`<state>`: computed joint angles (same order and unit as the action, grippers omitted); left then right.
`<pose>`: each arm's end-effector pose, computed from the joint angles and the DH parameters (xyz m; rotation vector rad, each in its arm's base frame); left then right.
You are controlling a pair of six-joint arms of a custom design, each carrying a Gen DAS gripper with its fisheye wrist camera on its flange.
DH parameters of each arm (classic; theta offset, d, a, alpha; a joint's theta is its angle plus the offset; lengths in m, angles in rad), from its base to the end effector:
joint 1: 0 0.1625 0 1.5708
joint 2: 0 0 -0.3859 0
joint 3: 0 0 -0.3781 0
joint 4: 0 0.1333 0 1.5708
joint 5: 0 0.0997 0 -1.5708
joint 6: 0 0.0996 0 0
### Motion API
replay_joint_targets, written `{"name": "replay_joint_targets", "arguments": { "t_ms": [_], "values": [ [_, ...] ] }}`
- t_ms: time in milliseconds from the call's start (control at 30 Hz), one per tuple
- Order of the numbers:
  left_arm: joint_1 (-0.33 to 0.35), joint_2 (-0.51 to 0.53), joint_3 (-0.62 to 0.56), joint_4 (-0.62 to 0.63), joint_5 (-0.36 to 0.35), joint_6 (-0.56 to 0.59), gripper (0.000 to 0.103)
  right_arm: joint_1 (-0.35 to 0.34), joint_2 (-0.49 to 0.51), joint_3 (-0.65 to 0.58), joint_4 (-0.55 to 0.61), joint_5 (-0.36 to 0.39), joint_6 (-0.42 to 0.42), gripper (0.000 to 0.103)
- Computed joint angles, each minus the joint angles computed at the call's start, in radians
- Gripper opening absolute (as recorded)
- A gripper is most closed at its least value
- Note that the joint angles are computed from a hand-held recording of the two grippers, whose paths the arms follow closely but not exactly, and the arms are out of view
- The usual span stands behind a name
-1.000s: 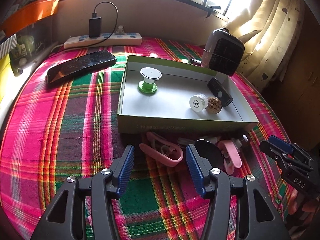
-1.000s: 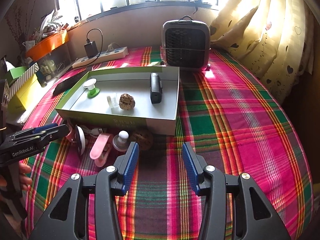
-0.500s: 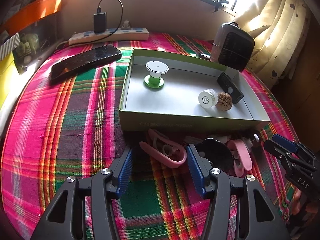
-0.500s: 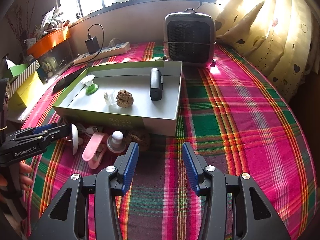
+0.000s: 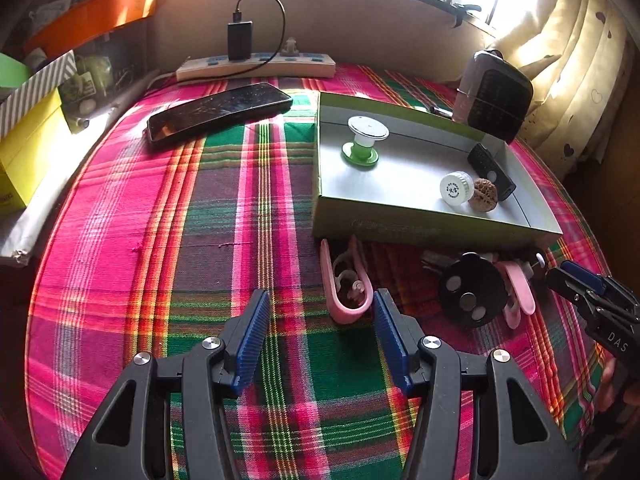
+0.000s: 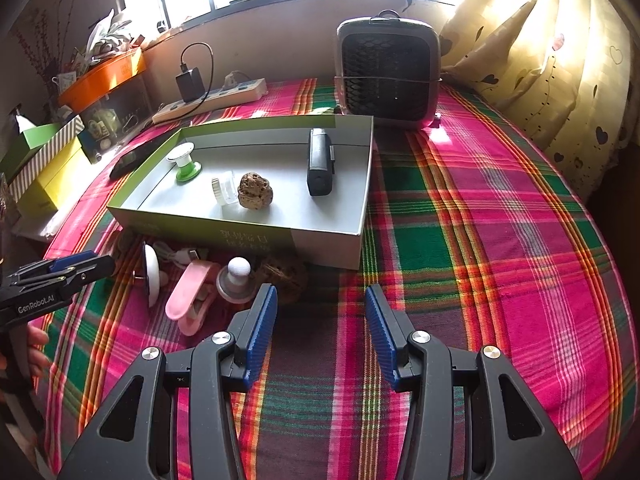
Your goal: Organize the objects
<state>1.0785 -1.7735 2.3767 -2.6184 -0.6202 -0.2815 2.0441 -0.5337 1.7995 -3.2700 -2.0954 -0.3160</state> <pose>0.0241 -0.4085 0.3166 -0.0235 2.2731 -0.9109 0.3352 -0.4715 -0.0382 0.8534 -2.4466 0.6223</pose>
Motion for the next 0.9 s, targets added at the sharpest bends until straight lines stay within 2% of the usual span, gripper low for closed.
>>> {"name": "replay_joint_targets", "arguments": {
  "t_ms": [133, 500, 900],
  "values": [
    [-0.004, -0.003, 0.008, -0.002, 0.031, -0.014, 0.052, 0.002, 0.007, -0.009, 0.011, -0.008, 0.002, 0.047],
    [0.007, 0.040, -0.012, -0.056, 0.004, 0.029, 0.052, 0.010, 0.034, -0.049, 0.045, -0.007, 0.000, 0.047],
    [0.013, 0.063, -0.015, -0.103, 0.013, 0.073, 0.052, 0.019, 0.068, -0.084, 0.040, -0.058, 0.041, 0.047]
  ]
}}
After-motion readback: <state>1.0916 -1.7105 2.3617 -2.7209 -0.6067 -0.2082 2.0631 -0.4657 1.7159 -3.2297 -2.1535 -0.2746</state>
